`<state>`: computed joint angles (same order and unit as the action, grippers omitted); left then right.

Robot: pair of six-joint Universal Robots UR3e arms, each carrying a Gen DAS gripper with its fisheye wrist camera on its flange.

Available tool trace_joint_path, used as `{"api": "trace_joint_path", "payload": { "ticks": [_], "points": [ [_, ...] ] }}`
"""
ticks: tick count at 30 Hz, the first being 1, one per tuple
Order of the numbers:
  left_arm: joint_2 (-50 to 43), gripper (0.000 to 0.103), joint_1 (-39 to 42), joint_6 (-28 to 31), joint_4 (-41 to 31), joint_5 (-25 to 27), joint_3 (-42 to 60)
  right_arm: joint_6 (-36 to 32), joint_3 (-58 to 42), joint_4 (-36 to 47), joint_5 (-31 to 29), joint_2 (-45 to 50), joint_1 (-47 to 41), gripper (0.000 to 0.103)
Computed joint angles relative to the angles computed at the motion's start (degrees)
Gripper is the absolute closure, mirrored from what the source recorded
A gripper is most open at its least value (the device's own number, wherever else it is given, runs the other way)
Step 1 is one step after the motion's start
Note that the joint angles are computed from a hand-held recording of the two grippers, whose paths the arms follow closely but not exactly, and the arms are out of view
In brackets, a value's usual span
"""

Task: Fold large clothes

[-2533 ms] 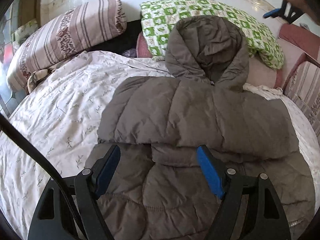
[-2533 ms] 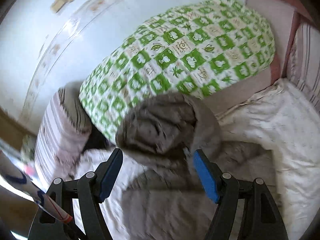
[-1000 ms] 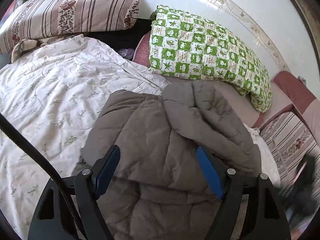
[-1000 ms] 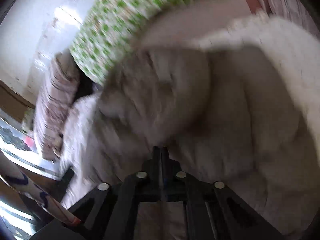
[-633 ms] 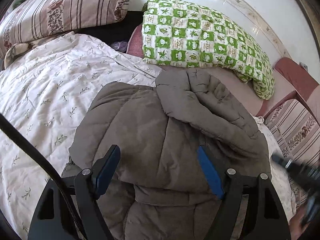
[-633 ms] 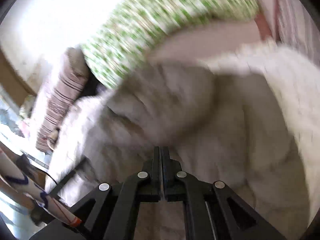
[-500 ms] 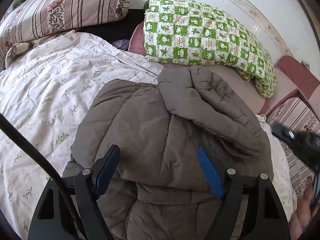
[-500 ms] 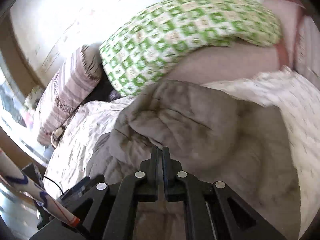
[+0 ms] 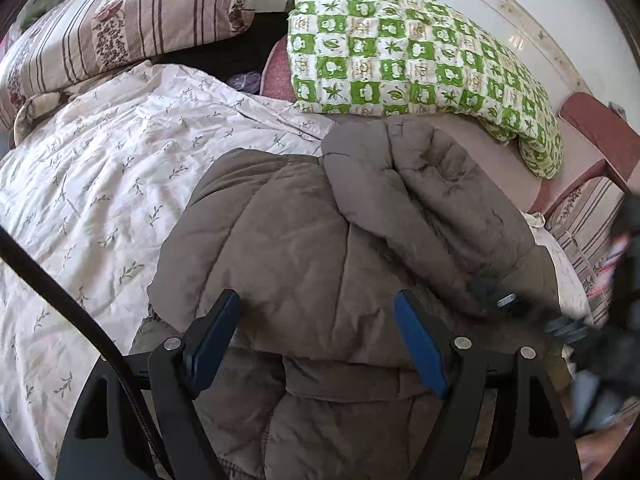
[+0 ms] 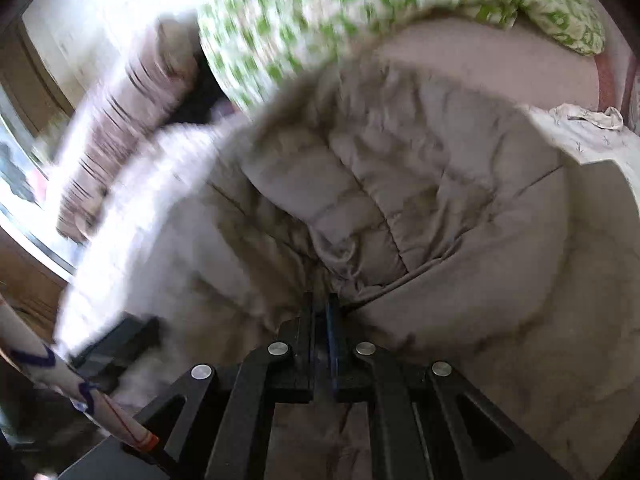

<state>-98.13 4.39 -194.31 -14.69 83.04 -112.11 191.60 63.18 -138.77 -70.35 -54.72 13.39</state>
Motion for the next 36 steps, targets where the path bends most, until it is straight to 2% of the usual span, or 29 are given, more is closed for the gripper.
{"api": "trace_joint_path", "payload": {
  "ticks": [1, 4, 7, 10, 12, 14, 18, 20, 21, 22, 25, 28, 33, 36],
  "points": [
    [0.0, 0.025, -0.2, 0.1, 0.1, 0.1, 0.1, -0.1, 2.5, -1.9, 0.1, -2.0, -0.7, 0.097],
    [-0.4, 0.025, -0.7, 0.3, -0.3, 0.4, 0.5, -0.4, 6.1, -5.3, -4.6, -5.7, -1.8, 0.093],
    [-0.8, 0.025, -1.2, 0.5, -0.6, 1.1, 0.8, -0.5, 3.5, -1.5, -9.1, -3.8, -3.1, 0.090],
    [-0.9, 0.025, -2.0, 1.0, -1.1, 1.8, 1.1, -1.4, -0.8, 6.0, -5.2, 0.5, -5.4, 0.089],
    [-0.8, 0.025, -2.3, 1.3, -1.5, 2.2, 1.2, -0.2, 1.3, 4.2, -3.3, 1.1, -6.4, 0.088],
    [-0.1, 0.025, -2.4, 1.6, -2.6, 2.2, 1.4, -0.4, 1.5, 4.8, -4.2, 0.0, -6.1, 0.089],
    [3.0, 0.025, -2.6, 2.0, -3.7, 2.5, 0.7, -0.4, 9.2, 0.7, -4.2, -8.5, -5.4, 0.085],
    [4.6, 0.025, -3.1, 2.0, -3.9, 3.4, 0.2, -1.4, 14.5, -0.8, -4.8, -13.7, -4.6, 0.077],
    [6.2, 0.025, -3.3, 1.9, -4.4, 3.6, -0.6, -1.8, 18.5, -1.3, -3.8, -17.3, -4.8, 0.070],
    [7.4, 0.025, -3.4, 1.6, -4.6, 3.5, -1.3, -2.6, 22.5, -0.9, -2.5, -21.0, -5.0, 0.068],
    [14.3, 0.025, -4.4, 0.6, -6.1, 3.5, -5.3, -3.7, 34.7, -2.5, -0.9, -30.9, -5.3, 0.068],
    [21.1, 0.025, -6.9, -0.5, -9.9, 6.0, -8.0, -4.7, 47.3, -4.2, -1.9, -41.5, -5.6, 0.068],
    [33.9, 0.025, -10.6, -0.1, -19.1, 9.8, -14.0, -7.0, 59.7, -2.3, 0.3, -53.5, -9.5, 0.068],
    [43.1, 0.025, -12.1, 0.2, -24.0, 12.2, -19.6, -7.7, 64.3, -2.2, 0.8, -57.6, -10.8, 0.068]
  ]
}}
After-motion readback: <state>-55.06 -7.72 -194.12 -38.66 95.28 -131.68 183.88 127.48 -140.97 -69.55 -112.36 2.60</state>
